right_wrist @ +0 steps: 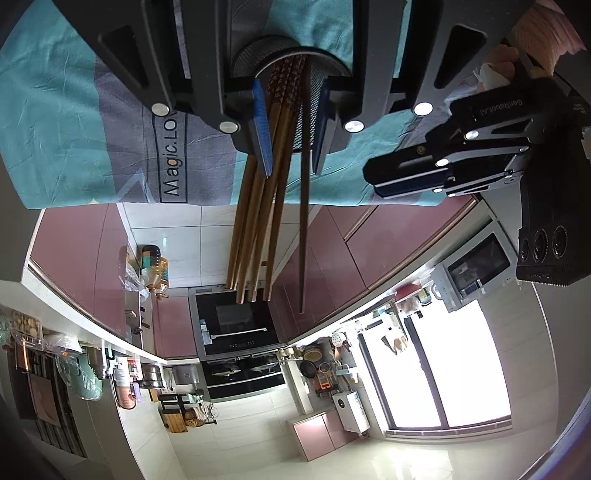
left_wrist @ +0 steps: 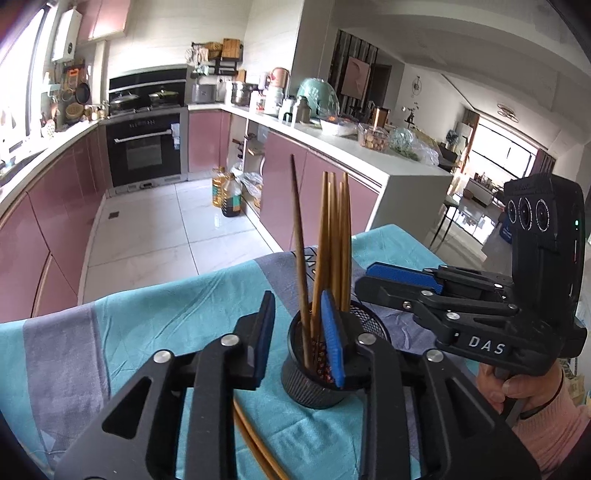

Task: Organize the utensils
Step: 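Lower the chopsticks into the mesh cup and open both grippers, then move both grippers back down to the last chopsticks on the cloth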

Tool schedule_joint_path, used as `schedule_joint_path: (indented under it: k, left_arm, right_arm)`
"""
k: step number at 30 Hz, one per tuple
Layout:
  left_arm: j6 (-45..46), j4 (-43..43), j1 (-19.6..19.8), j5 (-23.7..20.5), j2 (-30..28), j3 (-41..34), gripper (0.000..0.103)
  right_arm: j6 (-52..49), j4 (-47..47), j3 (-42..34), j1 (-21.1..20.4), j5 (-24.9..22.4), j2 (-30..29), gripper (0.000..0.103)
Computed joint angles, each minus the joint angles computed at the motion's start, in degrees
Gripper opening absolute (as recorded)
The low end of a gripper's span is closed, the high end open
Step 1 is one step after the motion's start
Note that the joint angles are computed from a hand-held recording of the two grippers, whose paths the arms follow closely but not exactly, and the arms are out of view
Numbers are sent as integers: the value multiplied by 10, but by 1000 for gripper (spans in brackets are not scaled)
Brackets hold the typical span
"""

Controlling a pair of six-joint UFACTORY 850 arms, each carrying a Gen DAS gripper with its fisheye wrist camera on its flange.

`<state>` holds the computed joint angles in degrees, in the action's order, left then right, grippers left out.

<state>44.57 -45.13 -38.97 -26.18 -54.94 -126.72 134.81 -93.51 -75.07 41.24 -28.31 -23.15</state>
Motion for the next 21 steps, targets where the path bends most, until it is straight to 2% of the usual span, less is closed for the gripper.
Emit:
schedule_joint_path:
  k: [4, 6, 10, 14, 21]
  left_arm:
    - [169, -163, 8, 59, 70, 124, 40]
    - [257, -251, 13, 82, 100, 177, 49]
    - [370, -363, 22, 111, 139, 253, 55]
    - [355, -347, 28, 118, 153, 295, 55]
    - [188, -163, 26, 134, 143, 332, 52]
  right_arm:
    - [14, -32, 13, 19, -17, 9, 31]
    - [18, -45, 18, 29, -22, 13, 33]
    - [33, -74, 23, 47, -16, 12, 39]
    - [28, -73, 19, 58, 13, -1, 41]
    - [23, -34, 4, 57, 77, -39, 41]
